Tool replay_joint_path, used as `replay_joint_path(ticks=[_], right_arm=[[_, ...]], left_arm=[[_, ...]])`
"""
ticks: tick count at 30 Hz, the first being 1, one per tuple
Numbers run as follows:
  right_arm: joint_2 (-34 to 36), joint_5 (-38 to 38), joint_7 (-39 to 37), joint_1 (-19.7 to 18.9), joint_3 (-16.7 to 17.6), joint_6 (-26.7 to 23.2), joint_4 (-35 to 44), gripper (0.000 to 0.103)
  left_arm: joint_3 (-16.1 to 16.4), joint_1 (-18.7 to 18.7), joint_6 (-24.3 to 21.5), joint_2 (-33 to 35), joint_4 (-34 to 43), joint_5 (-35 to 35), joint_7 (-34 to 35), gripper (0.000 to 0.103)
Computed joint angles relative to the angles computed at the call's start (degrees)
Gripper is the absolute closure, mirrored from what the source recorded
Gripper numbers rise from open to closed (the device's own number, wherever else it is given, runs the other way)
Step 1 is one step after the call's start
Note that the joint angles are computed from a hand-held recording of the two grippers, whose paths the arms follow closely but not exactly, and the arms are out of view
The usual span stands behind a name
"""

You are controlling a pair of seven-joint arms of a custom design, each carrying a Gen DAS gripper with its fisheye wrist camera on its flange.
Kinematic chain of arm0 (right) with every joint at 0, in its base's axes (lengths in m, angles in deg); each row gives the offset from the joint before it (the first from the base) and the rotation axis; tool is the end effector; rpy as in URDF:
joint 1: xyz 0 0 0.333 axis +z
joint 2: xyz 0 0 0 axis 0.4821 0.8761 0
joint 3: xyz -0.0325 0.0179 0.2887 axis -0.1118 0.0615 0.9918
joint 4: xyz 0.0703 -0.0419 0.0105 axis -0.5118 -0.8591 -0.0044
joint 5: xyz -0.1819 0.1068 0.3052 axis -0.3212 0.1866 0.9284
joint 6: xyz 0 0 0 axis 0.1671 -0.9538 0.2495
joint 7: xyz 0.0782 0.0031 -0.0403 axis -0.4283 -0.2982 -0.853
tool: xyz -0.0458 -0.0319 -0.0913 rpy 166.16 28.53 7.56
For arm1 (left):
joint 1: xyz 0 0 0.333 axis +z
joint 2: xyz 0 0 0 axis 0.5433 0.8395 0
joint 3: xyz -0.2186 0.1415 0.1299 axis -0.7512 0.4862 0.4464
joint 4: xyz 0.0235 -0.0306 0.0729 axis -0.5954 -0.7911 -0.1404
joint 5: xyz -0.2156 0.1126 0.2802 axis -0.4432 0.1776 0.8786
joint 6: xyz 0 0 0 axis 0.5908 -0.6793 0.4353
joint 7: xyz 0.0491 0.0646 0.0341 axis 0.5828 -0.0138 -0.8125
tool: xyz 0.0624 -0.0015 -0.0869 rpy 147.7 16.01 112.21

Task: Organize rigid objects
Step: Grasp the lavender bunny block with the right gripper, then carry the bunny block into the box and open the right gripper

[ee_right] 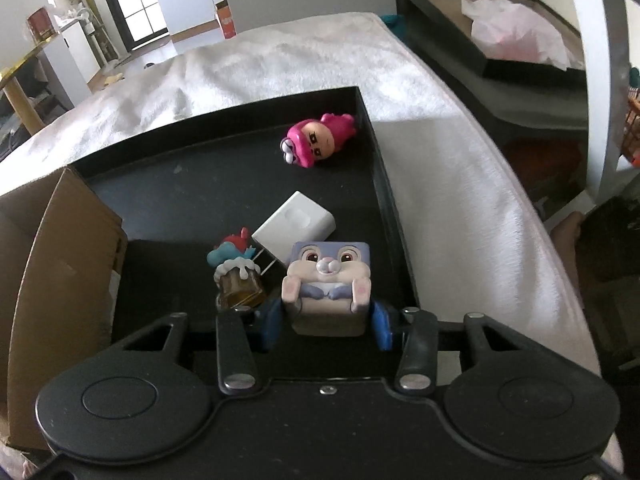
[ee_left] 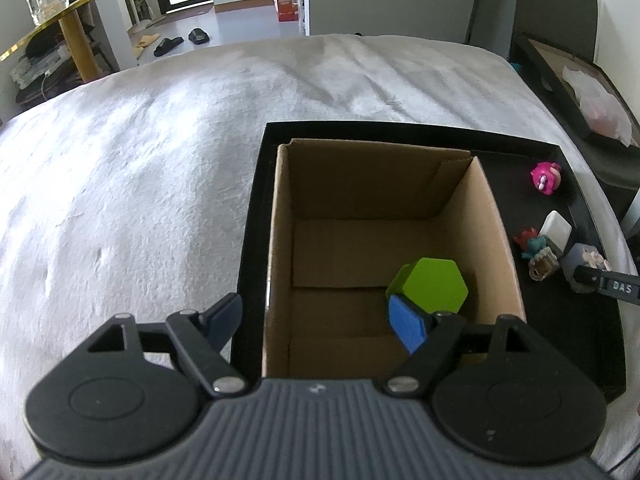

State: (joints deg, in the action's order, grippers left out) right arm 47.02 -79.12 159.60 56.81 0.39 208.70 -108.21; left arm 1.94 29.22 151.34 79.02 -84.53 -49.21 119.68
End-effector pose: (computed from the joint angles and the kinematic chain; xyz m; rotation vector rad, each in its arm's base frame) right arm 0.6035 0.3393 0.2599 -1.7476 1.9206 -0.4533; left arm 0.5748 -0.1380 0.3329 -1.8993 1.8987 -0.5104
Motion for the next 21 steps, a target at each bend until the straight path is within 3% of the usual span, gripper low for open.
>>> replay_joint_path(ticks=[21], right_arm=[[-3.02,-1.29,-4.39,1.67,1.16,0.59,3.19,0.06]], left_arm=[[0.66,1.81,4.78,-2.37,-3.77,-0.23,-0.62,0.023]])
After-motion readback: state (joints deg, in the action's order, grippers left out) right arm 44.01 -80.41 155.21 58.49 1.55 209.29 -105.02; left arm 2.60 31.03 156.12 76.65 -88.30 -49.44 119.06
